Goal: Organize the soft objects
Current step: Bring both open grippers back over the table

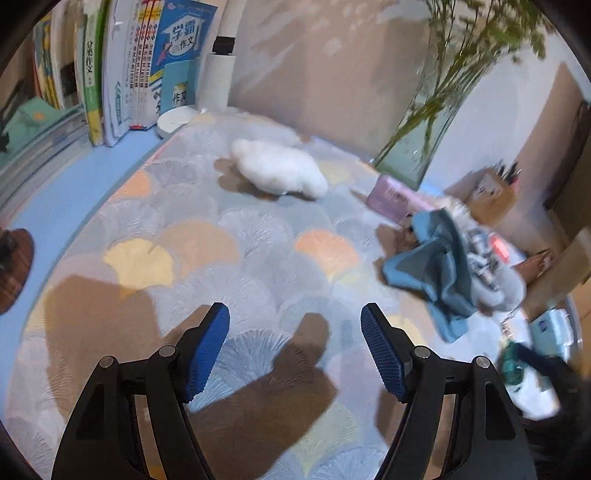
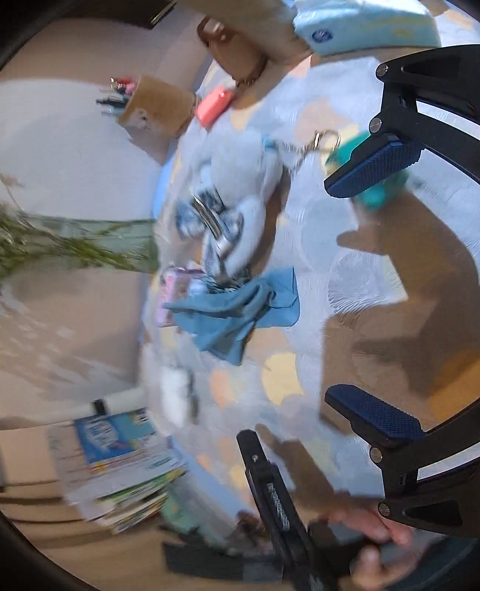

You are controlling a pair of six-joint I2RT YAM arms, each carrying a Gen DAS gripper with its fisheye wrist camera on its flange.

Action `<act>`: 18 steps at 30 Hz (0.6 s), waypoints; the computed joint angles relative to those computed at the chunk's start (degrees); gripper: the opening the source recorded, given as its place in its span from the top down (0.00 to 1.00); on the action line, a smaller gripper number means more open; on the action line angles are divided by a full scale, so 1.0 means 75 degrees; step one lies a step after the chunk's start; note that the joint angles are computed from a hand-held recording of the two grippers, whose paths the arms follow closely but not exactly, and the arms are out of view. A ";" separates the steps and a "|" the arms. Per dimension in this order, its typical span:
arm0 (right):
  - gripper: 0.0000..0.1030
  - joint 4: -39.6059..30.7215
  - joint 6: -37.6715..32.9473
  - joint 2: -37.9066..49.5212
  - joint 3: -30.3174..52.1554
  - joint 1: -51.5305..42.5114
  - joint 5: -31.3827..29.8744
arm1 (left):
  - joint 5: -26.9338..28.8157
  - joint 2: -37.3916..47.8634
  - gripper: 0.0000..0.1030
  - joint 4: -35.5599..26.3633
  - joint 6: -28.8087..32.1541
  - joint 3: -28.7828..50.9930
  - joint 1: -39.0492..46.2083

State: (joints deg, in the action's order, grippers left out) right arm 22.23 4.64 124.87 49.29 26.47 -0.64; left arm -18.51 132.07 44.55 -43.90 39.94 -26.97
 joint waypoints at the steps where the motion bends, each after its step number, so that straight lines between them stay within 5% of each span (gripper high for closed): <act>1: 0.02 -0.0326 0.0170 0.0297 0.0396 0.0072 0.0225 | -0.0051 0.0014 0.30 0.0095 -0.0049 -0.0051 0.0002; 8: 0.00 -0.1248 0.0558 0.1424 0.1930 -0.0010 0.0378 | 0.0240 0.0153 0.30 0.0391 0.0000 -0.0085 0.0086; 18: 0.00 -0.0477 0.1058 0.1347 0.1367 0.0224 0.0820 | 0.0057 0.0128 0.30 0.0191 0.0065 -0.0029 -0.0033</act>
State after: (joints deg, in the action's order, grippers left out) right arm 18.65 12.58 134.97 59.54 28.15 5.51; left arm -18.08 133.03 45.98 -43.41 39.72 -27.22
